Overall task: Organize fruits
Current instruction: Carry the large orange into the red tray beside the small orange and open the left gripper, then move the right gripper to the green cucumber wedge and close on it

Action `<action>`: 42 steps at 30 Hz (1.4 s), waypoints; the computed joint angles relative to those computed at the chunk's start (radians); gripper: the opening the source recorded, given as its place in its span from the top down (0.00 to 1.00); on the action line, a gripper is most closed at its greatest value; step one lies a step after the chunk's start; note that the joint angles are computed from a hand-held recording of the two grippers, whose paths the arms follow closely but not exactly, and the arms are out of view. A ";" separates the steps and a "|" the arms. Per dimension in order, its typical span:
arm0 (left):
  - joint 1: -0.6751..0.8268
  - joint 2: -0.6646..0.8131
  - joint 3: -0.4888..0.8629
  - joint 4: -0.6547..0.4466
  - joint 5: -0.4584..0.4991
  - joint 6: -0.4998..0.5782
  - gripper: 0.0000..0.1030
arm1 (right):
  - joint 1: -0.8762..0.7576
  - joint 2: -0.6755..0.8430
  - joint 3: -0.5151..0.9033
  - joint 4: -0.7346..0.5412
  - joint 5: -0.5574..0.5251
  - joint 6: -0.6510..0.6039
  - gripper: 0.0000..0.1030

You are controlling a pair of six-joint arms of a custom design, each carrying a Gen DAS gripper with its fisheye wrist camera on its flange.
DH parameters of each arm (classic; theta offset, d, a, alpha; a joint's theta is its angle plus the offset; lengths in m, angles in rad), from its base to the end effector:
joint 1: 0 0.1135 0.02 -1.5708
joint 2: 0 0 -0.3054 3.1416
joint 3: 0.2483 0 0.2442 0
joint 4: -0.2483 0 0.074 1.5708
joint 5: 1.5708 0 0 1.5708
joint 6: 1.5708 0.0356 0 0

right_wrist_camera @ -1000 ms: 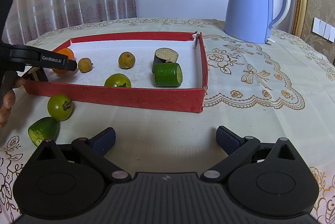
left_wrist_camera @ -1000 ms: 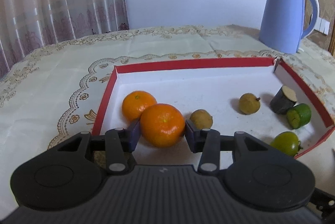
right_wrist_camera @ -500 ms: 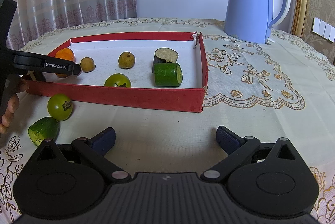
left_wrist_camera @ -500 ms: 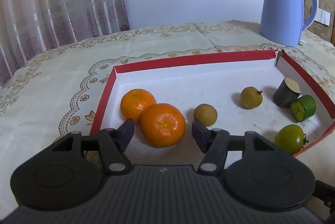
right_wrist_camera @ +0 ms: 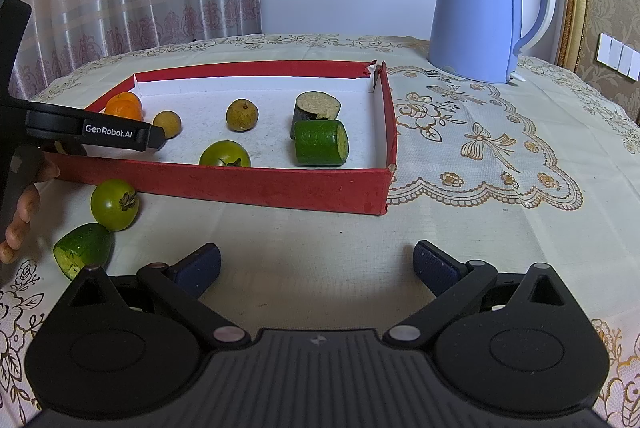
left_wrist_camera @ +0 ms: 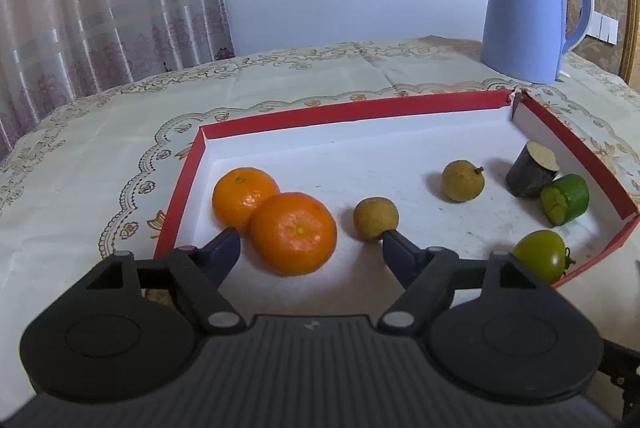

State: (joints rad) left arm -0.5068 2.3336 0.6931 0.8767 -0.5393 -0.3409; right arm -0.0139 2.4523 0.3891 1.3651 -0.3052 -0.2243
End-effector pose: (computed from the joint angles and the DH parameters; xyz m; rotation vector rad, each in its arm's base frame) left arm 0.3148 -0.1539 0.0216 -0.0763 2.2100 0.1676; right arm 0.2795 0.0068 0.0014 -0.3939 2.2047 0.2173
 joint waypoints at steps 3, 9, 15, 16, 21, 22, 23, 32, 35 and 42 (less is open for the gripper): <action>-0.003 -0.002 -0.015 0.023 0.004 -0.001 0.22 | 0.000 0.000 0.000 0.000 0.000 0.000 0.00; -0.013 -0.005 -0.099 0.174 -0.058 -0.032 0.03 | 0.000 0.000 0.000 0.000 0.001 0.000 0.00; 0.000 -0.026 -0.137 0.190 -0.125 -0.101 0.03 | 0.001 0.000 0.000 0.000 0.001 0.000 0.00; -0.003 -0.030 -0.154 0.208 -0.143 -0.108 0.03 | 0.001 0.000 0.000 0.000 0.001 0.000 0.00; -0.062 -0.032 -0.326 0.448 -0.217 -0.119 0.01 | 0.002 0.000 0.000 0.000 0.002 0.000 0.00; -0.076 -0.025 -0.360 0.494 -0.232 -0.126 0.00 | 0.003 -0.001 0.000 0.000 0.004 0.001 0.00; -0.090 -0.016 -0.392 0.533 -0.241 -0.137 0.00 | 0.004 -0.001 -0.001 0.000 0.006 0.000 0.00; -0.152 0.062 -0.475 0.578 -0.243 -0.201 0.00 | 0.002 0.001 -0.002 0.002 0.004 -0.001 0.00; -0.139 0.053 -0.438 0.474 -0.228 -0.218 0.00 | 0.002 0.000 -0.002 0.002 0.005 -0.001 0.00; -0.120 0.009 -0.334 0.180 -0.203 -0.239 0.00 | 0.003 0.001 -0.003 0.003 0.006 -0.001 0.00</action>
